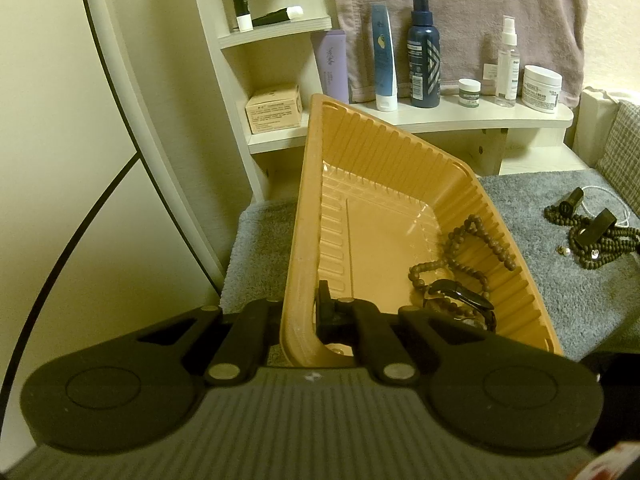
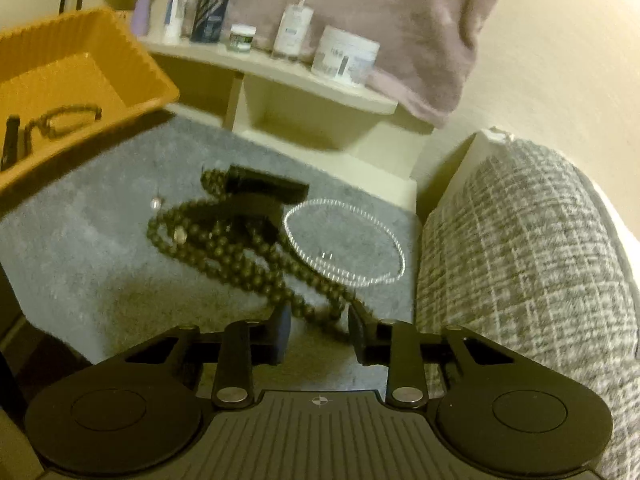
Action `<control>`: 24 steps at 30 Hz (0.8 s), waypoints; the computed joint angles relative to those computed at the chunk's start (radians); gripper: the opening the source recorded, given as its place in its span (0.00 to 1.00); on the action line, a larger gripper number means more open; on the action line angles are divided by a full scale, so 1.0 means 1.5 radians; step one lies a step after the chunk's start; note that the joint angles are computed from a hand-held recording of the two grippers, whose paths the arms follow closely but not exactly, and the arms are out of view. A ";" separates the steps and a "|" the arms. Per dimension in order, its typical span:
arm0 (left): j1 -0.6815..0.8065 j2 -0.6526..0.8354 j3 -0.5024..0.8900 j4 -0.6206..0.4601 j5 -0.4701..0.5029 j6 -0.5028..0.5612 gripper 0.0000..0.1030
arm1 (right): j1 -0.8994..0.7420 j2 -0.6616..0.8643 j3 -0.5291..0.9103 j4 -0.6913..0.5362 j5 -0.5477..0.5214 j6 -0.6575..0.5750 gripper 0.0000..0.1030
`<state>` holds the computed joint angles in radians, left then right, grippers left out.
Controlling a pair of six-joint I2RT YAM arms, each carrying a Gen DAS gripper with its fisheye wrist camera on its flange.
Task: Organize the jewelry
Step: 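Grasp the black-strapped watch in the pile with the right tool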
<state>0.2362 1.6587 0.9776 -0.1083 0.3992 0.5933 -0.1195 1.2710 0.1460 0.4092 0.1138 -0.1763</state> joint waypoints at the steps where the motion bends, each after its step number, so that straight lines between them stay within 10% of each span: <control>1: 0.000 0.000 0.000 0.000 0.000 0.000 0.03 | 0.001 -0.002 0.003 0.001 -0.006 0.002 0.31; 15: 0.000 0.001 0.000 0.000 0.000 0.000 0.03 | 0.093 0.199 0.124 0.089 0.068 -0.092 0.31; 18: -0.001 0.000 -0.001 0.000 0.000 0.000 0.03 | 0.102 0.204 0.133 0.088 0.071 -0.100 0.08; 24: -0.001 0.000 0.000 0.000 0.000 0.000 0.03 | 0.122 0.152 0.123 0.073 0.078 -0.085 0.06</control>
